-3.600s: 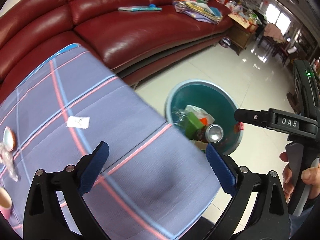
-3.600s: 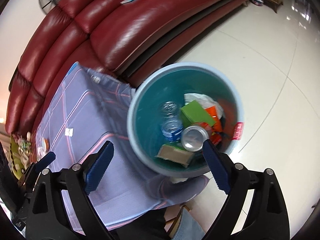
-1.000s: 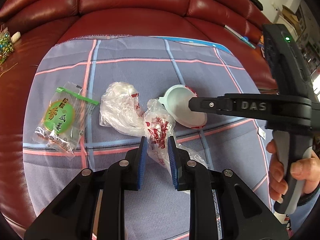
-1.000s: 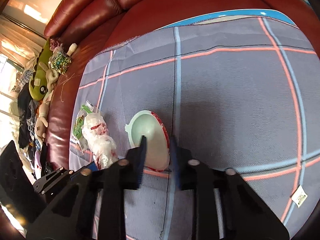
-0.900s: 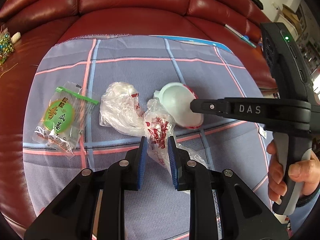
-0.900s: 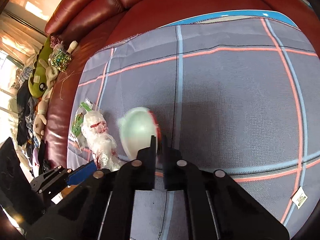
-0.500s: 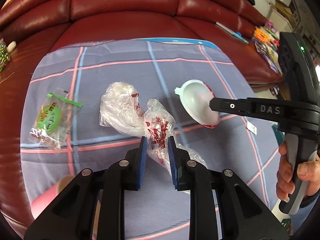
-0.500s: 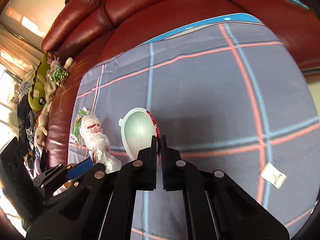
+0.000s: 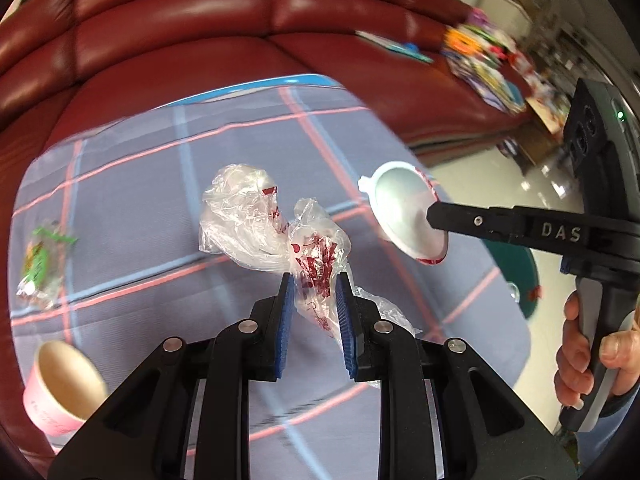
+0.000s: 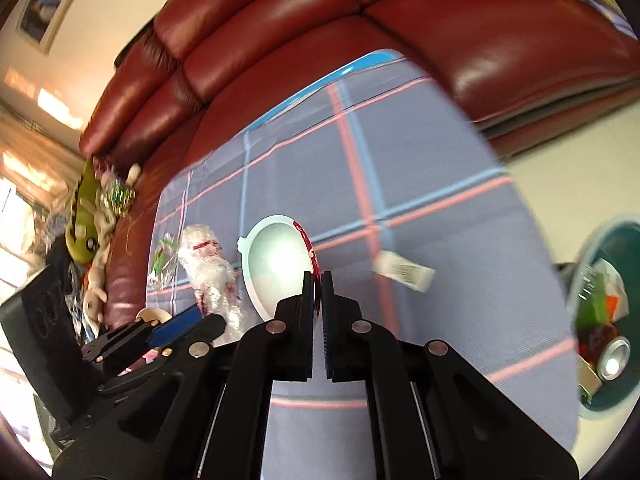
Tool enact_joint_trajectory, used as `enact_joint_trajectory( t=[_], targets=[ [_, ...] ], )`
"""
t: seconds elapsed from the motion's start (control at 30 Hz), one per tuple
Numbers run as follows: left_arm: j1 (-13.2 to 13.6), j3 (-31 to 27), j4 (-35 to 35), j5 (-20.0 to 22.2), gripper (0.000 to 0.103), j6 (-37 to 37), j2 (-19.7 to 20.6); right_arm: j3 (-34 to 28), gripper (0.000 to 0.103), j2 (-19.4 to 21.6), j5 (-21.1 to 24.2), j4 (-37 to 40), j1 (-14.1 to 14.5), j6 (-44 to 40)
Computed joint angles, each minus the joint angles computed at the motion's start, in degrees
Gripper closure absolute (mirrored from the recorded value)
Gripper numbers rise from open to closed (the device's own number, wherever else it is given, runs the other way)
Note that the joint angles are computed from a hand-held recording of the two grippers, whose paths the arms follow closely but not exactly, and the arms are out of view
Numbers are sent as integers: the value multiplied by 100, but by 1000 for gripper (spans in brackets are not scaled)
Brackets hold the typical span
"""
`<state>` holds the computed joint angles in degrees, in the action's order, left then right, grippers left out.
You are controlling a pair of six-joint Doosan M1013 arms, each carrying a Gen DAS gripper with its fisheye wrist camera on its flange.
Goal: Collect trash
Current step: 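Carry the plastic bag and white bowl over the teal bin and open both tools, then move both tools back over the table toward the pink cup and snack packet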
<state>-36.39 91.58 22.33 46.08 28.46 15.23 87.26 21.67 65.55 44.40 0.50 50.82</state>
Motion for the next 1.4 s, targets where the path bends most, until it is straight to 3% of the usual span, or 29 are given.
enact_joint_trajectory(
  t=[0.4, 0.57, 0.8, 0.87, 0.97, 1.07, 1.13, 1.17, 1.4],
  targets=[
    [-391, -1679, -1273, -132, 81, 2056, 1236, -65, 99, 66, -404, -372, -1265, 377],
    [-511, -2496, -1613, 242, 81, 2740, 1807, -161, 99, 233, -538, -519, -1560, 615],
    [-568, -3427, -2049, 754, 78, 3298, 2512, -293, 99, 473, -556, -803, -1758, 969],
    [-567, -3569, -2053, 874, 58, 3324, 2620, -338, 99, 540, -537, -870, -1780, 1062],
    [-593, -3691, -1934, 941, 49, 3237, 2721, -398, 98, 633, -471, -945, -1810, 1146],
    [-602, -3761, -1809, 1010, 37, 3156, 2763, -442, 89, 704, -360, -909, -1820, 1221],
    [-596, -3714, -1702, 1022, 32, 3095, 2727, -426, 73, 703, -353, -869, -1818, 1251],
    [-588, -3678, -1679, 1011, 31, 3064, 2708, -420, 59, 698, -376, -871, -1804, 1265],
    [-523, -3349, -1605, 928, 24, 2813, 2496, -358, 36, 608, -432, -843, -1734, 1288]
  ],
)
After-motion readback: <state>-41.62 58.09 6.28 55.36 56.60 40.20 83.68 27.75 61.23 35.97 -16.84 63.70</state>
